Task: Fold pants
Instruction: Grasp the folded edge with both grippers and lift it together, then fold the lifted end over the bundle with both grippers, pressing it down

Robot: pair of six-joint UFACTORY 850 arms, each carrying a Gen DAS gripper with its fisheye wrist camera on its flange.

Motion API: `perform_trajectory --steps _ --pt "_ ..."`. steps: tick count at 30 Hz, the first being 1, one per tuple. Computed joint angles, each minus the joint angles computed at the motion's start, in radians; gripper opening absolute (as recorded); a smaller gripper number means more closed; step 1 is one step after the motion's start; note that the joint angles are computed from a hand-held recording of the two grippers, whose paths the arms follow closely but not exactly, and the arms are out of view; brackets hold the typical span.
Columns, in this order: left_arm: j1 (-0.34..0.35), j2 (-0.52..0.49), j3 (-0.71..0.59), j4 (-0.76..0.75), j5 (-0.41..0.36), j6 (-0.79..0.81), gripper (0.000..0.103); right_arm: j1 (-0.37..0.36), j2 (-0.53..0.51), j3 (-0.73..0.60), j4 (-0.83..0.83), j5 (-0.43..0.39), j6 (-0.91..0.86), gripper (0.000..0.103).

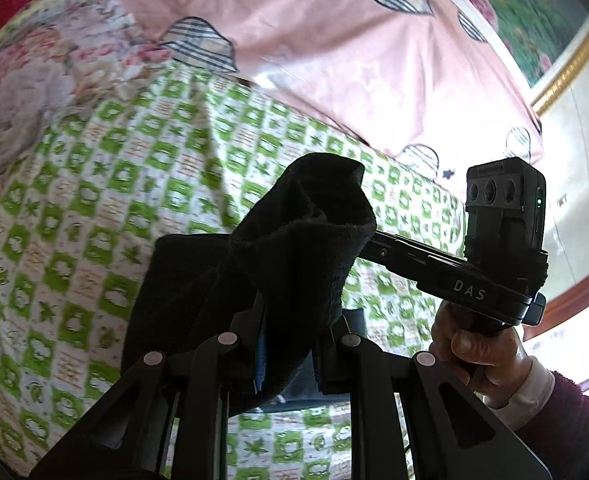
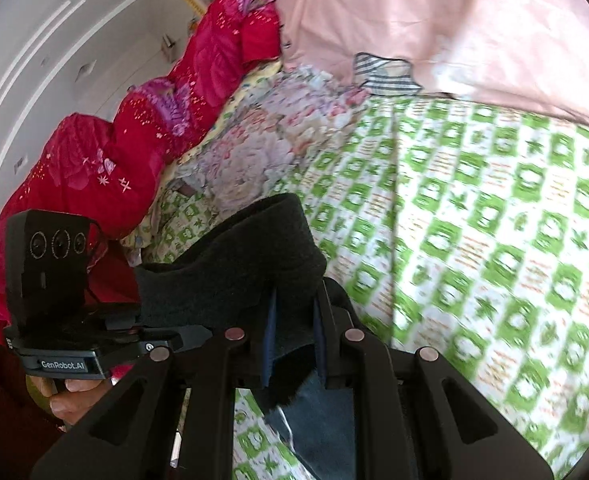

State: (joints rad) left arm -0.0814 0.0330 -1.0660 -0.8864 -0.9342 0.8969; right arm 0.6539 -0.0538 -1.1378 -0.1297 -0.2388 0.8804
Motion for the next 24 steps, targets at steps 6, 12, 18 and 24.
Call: perform_trajectory --steps 6,12,18,24 --pt "-0.064 0.030 0.043 0.031 0.033 0.004 0.017 0.022 0.085 0.106 -0.216 0.004 0.276 0.018" --pt "-0.135 0.061 0.109 0.075 0.100 0.030 0.017 0.044 0.141 0.195 -0.355 -0.026 0.480 0.018" --pt "-0.211 0.076 0.167 0.135 0.186 0.044 0.019 0.056 0.178 0.253 -0.426 -0.075 0.626 0.018" --pt "-0.253 0.083 0.202 0.157 0.211 0.069 0.020 0.077 0.239 0.312 -0.526 -0.105 0.819 0.018"
